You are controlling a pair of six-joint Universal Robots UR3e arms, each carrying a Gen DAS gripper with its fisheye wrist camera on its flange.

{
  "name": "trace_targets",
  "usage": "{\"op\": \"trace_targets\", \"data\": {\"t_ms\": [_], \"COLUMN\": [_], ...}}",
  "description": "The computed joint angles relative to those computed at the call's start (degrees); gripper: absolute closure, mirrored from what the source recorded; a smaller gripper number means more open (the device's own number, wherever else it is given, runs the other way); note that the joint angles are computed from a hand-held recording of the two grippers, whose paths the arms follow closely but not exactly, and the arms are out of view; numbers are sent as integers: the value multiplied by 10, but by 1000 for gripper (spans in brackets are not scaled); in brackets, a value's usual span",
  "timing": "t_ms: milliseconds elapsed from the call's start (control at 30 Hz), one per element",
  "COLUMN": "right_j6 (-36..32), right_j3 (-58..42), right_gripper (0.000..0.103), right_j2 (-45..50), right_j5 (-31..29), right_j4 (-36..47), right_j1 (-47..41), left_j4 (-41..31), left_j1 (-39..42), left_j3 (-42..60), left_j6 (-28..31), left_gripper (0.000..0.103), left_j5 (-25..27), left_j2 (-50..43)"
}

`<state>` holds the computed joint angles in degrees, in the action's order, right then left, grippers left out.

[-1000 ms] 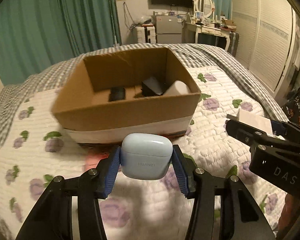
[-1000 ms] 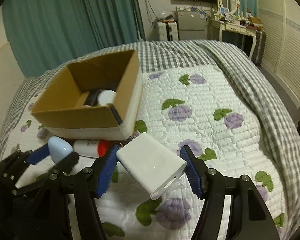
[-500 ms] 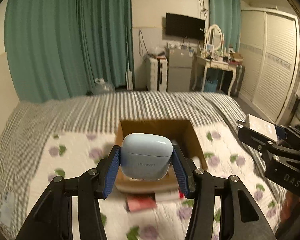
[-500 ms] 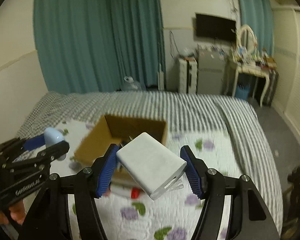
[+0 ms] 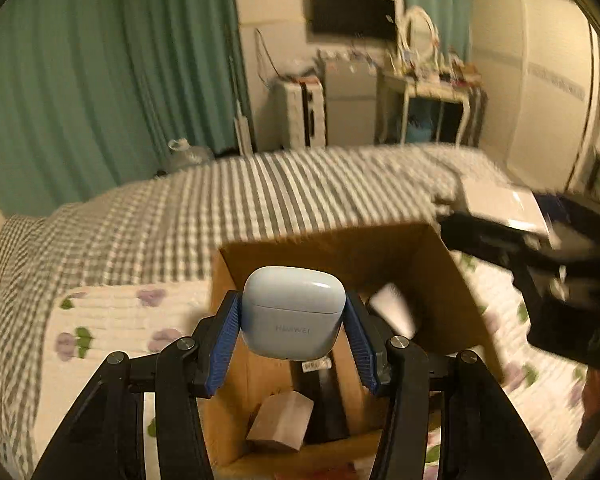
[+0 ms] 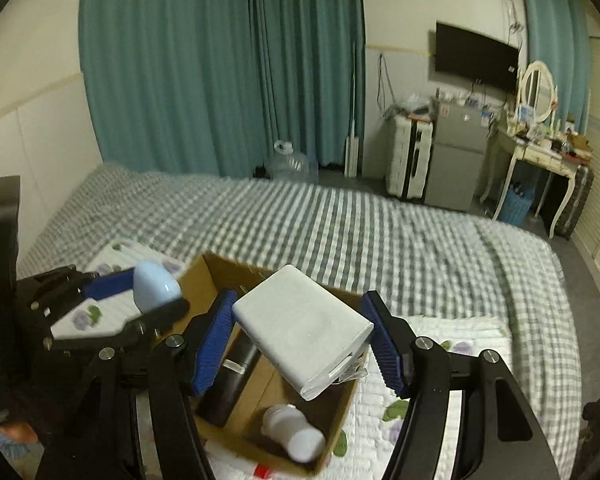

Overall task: Organize rigid objects
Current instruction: 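Drop the earbud case and adapter into the box and open both tools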

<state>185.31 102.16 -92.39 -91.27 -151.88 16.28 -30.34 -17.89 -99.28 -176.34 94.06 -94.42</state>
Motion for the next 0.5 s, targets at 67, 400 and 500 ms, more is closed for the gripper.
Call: {"op": "trace_targets", "data": {"t_ms": [67,400,500], "right_j6": [-6,-26,-23], "right_j3": [10,11,29], "right_gripper": [39,39,39], "right_j2": [30,140,125], "right_j5": [17,14,23], "right_j4": [-25,-96,-114], "right_j1": [-11,-19,-28], "left_j4": [14,51,49], "left_j1": [5,9,-1], "left_j3": [-8,-31,-24], "left_j6": [6,-4,-5], "left_gripper": [51,49,49], "left_j5": [-6,-9,1], "left_j2": [-26,-67,-70]}}
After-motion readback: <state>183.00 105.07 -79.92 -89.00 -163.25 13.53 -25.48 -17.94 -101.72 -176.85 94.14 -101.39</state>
